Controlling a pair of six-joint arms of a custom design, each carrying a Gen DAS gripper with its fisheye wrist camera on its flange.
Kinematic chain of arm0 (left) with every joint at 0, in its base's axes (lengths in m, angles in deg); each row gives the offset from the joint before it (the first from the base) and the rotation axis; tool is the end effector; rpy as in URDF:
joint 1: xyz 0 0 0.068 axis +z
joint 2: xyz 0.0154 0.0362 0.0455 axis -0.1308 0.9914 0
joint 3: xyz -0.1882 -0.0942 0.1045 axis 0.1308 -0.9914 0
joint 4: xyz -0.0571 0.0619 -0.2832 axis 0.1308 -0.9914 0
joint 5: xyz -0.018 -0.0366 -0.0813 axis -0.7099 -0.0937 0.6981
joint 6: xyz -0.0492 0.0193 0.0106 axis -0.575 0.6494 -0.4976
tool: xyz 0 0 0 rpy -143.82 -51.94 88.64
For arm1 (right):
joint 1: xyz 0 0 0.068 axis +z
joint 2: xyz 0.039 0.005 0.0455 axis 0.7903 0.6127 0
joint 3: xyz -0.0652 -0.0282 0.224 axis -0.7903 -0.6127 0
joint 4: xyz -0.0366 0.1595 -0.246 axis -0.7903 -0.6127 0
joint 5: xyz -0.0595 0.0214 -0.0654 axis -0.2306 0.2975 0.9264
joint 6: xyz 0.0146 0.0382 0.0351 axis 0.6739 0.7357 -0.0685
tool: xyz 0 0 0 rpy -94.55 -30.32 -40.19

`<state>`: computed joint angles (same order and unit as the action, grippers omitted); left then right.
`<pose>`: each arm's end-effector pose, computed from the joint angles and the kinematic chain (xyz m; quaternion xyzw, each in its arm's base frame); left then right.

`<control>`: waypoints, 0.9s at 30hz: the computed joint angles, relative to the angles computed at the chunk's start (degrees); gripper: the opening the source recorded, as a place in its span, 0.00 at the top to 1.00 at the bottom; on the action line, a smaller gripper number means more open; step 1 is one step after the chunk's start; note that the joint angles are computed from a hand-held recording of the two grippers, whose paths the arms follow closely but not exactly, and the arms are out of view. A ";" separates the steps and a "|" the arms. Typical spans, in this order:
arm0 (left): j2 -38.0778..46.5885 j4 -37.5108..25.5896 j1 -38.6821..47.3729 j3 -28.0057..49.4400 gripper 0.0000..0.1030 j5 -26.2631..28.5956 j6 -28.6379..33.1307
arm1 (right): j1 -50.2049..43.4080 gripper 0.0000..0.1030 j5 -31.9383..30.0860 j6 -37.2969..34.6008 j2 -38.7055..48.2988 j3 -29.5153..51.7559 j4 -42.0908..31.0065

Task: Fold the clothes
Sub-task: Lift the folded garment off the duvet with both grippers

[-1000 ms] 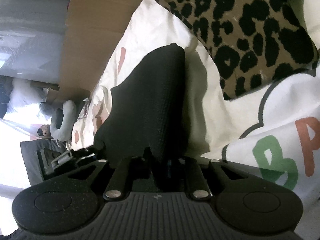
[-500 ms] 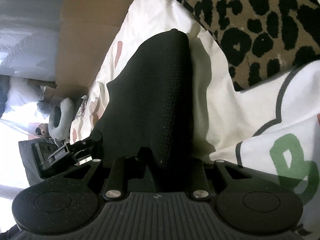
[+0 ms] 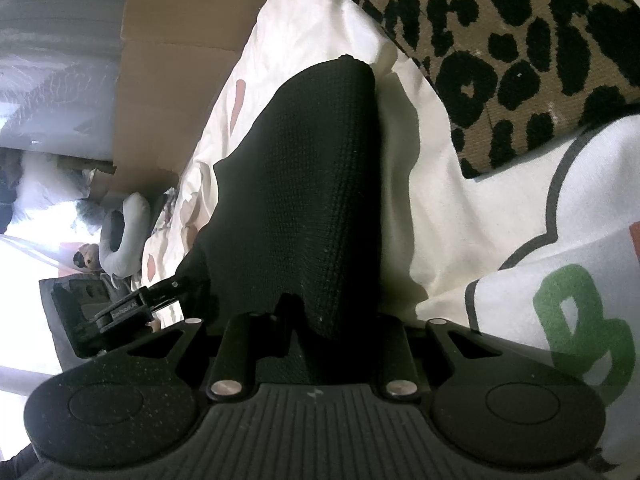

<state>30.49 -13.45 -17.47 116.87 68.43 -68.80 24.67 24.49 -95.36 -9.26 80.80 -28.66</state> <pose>0.2266 -0.0535 0.1444 0.0678 0.9491 -0.2235 0.2112 0.1925 -0.0676 0.0897 0.1305 0.8762 0.4491 0.1166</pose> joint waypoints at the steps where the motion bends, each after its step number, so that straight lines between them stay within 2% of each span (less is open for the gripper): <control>1: -0.44 -0.20 0.41 -0.15 0.34 0.42 -0.15 | -0.10 0.77 -0.01 -0.34 0.13 0.16 -0.27; 6: -3.14 -0.54 1.44 -1.31 0.39 1.58 -0.24 | -0.57 0.77 -0.04 -1.38 0.28 0.28 -0.97; 9: -2.26 1.00 0.43 -1.62 0.33 0.05 0.11 | -0.45 0.77 0.21 -1.52 0.40 0.41 -0.94; 12: 0.68 2.38 0.60 -0.95 0.28 0.86 0.53 | -0.17 0.77 0.60 -2.19 0.61 0.88 -1.25; 17: 2.52 5.21 2.63 -1.80 0.28 4.45 -0.25 | 0.04 0.77 0.98 -2.91 0.54 1.15 -1.82; 20: 1.37 4.17 3.31 -1.83 0.36 5.45 -0.78 | 0.61 0.76 1.33 -2.56 0.14 1.36 -1.91; 22: 0.36 2.84 4.25 -1.38 0.44 6.86 -1.32 | 0.40 0.76 1.64 -4.19 -0.24 1.93 -3.29; 27: 2.46 1.01 7.72 -0.04 0.45 11.69 2.45 | -0.46 0.75 1.25 -7.01 -1.22 2.81 -6.30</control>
<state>32.95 -12.44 -9.76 116.82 80.12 -66.35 24.21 25.74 -102.37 -10.47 83.62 -34.96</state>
